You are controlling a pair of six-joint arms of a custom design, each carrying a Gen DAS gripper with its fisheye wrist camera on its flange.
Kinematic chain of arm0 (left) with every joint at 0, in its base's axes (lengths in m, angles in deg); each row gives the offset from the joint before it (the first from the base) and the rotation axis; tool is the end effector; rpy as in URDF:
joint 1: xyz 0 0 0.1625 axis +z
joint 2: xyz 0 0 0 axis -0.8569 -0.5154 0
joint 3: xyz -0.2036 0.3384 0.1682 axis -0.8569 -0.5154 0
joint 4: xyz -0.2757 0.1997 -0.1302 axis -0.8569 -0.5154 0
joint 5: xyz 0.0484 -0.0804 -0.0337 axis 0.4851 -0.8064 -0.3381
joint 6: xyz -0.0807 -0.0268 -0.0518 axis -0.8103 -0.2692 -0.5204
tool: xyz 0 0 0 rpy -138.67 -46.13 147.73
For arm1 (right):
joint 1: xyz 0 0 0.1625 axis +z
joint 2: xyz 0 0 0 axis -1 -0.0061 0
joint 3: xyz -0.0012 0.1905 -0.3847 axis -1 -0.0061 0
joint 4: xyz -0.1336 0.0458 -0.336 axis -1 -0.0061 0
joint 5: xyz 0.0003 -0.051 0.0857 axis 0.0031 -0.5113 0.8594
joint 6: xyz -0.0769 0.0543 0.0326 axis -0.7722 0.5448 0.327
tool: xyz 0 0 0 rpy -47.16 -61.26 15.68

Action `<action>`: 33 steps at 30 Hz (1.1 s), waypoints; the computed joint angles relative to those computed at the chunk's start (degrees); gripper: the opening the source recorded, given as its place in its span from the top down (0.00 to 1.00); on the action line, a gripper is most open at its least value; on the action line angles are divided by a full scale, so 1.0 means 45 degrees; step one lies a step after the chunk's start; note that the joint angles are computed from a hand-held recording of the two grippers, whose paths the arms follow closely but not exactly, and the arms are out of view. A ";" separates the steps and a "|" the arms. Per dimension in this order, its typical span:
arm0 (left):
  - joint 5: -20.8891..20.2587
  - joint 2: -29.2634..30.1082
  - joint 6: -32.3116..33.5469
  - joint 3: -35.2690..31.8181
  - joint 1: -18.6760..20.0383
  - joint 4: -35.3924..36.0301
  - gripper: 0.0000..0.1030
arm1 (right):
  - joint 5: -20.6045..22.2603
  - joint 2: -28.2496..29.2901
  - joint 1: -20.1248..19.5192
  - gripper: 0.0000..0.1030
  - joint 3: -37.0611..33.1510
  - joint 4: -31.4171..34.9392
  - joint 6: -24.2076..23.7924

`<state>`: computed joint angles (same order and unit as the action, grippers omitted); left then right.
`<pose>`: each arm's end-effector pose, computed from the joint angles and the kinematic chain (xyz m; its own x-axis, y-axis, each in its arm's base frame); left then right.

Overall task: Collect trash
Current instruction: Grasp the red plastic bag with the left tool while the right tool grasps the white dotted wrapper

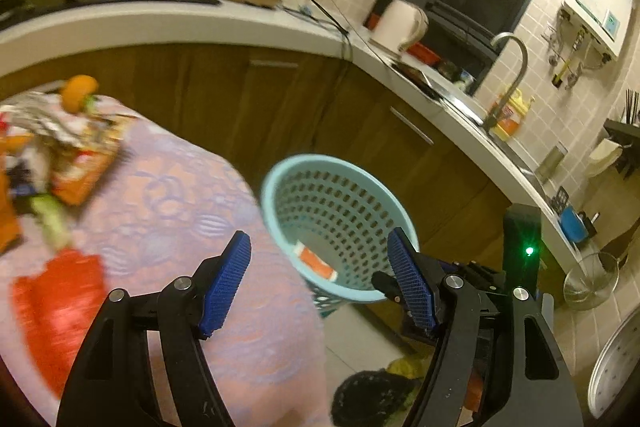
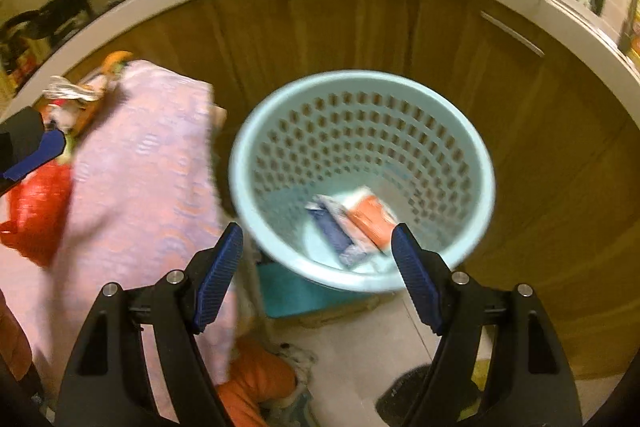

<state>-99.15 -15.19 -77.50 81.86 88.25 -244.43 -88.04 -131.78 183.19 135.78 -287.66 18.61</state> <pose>-0.3193 -0.3791 0.0327 -0.8228 0.5081 -0.2546 0.5671 0.7049 -0.4259 0.0912 -0.3043 0.2360 -0.7209 0.0437 0.6917 -0.3833 0.8064 -0.4504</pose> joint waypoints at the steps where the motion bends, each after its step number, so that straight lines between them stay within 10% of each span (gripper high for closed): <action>1: 0.0372 -0.0321 -0.0130 0.0345 -0.0104 -0.0108 0.31 | 0.0097 0.0139 0.0187 0.29 -0.0022 -0.0065 0.0038; 12: 0.3662 -0.4013 -0.1883 0.3471 -0.0691 0.0947 0.16 | 0.0599 0.2171 0.2170 0.29 -0.0542 -0.0600 0.0095; 28: 0.2371 -0.3458 -0.1734 0.3372 0.0620 0.2136 0.12 | 0.0493 0.3127 0.3105 0.29 -0.1225 -0.0309 0.0274; 33: 0.1661 -0.2960 -0.1537 0.3056 0.1191 0.1772 0.37 | 0.0439 0.3321 0.3367 0.29 -0.1691 0.0188 0.0344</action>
